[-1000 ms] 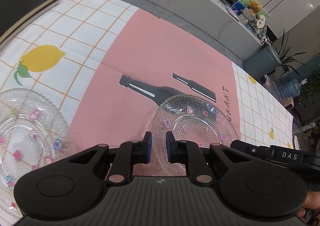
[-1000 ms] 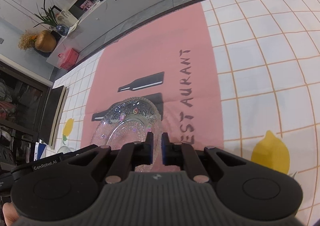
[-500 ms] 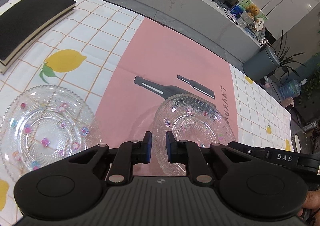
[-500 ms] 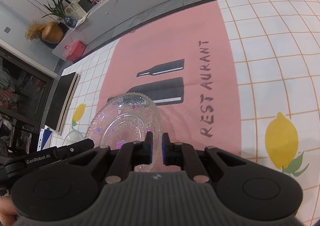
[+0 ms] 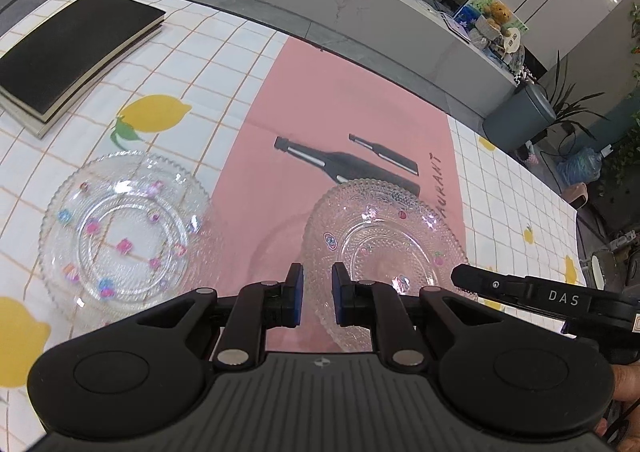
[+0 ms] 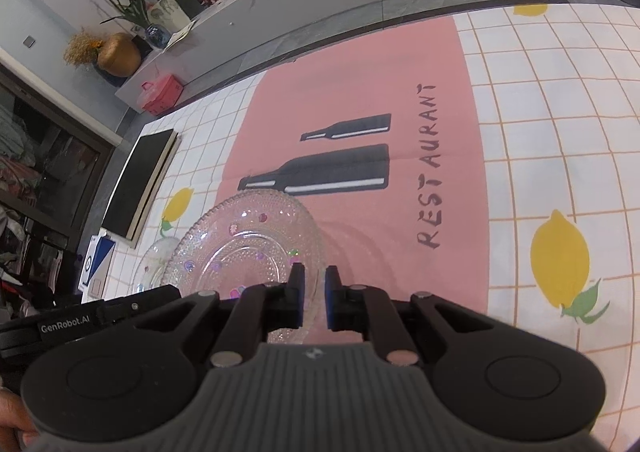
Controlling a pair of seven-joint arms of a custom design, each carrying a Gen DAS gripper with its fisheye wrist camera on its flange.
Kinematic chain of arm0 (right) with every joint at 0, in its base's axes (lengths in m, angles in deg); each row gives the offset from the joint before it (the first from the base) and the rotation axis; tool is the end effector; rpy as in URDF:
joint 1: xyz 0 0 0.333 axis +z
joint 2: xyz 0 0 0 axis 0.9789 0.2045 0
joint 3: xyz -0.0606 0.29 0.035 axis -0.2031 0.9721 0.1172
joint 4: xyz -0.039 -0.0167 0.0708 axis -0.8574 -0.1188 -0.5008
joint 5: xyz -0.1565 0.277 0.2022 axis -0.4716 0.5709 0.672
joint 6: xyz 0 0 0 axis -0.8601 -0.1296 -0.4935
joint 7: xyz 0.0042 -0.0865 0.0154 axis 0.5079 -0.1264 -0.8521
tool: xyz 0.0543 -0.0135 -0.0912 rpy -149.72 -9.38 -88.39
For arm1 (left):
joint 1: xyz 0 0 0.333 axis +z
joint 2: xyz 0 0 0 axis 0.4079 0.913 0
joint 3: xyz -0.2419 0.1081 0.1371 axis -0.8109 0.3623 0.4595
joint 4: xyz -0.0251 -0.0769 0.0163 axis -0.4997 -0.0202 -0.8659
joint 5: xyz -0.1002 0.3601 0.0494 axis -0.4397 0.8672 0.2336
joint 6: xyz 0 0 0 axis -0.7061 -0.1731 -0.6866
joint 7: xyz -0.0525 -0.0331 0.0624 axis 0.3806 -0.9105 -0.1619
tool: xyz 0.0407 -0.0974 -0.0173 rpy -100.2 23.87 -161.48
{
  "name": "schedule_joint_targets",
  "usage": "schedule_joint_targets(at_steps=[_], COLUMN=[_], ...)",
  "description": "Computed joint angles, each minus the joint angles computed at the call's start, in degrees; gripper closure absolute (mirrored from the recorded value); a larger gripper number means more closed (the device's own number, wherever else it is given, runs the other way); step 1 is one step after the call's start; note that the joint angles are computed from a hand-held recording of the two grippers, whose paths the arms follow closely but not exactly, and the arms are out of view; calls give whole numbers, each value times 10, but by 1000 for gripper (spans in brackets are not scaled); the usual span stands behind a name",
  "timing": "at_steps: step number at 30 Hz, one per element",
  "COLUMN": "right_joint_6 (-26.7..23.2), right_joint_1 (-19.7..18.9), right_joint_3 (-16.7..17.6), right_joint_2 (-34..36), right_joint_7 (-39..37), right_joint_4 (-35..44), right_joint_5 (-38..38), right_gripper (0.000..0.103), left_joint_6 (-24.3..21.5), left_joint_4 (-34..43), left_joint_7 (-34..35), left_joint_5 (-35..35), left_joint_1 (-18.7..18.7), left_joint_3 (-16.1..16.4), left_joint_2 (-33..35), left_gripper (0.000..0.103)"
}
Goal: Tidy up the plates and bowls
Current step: 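Lift and carry the glass plate with both tools over the other glass plate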
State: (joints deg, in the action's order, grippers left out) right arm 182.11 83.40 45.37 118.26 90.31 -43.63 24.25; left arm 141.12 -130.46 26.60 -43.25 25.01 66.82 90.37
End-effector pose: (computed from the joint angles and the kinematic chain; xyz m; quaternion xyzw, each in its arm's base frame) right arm 0.6961 0.2009 0.3703 -0.6273 0.6986 0.0208 0.3435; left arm 0.6942 -0.0881 0.3996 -0.6978 0.6483 -0.3042 0.0181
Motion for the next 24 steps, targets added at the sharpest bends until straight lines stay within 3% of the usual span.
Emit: schedule_joint_targets(at_steps=[14, 24], right_joint_6=[25, 23], right_joint_1=[-1, 3], right_joint_3=[9, 4], right_joint_2=[-64, -90], right_joint_7=[-44, -68], right_joint_4=[-85, -125], right_joint_5=[21, 36], right_gripper=[94, 94], left_joint_6=[46, 47], left_joint_4=[-121, -174], left_joint_7=[-4, -6], left_joint_5=[3, 3], left_joint_1=[-13, -22], left_joint_3=[6, 10], left_joint_2=[-89, -121], left_gripper=[87, 86])
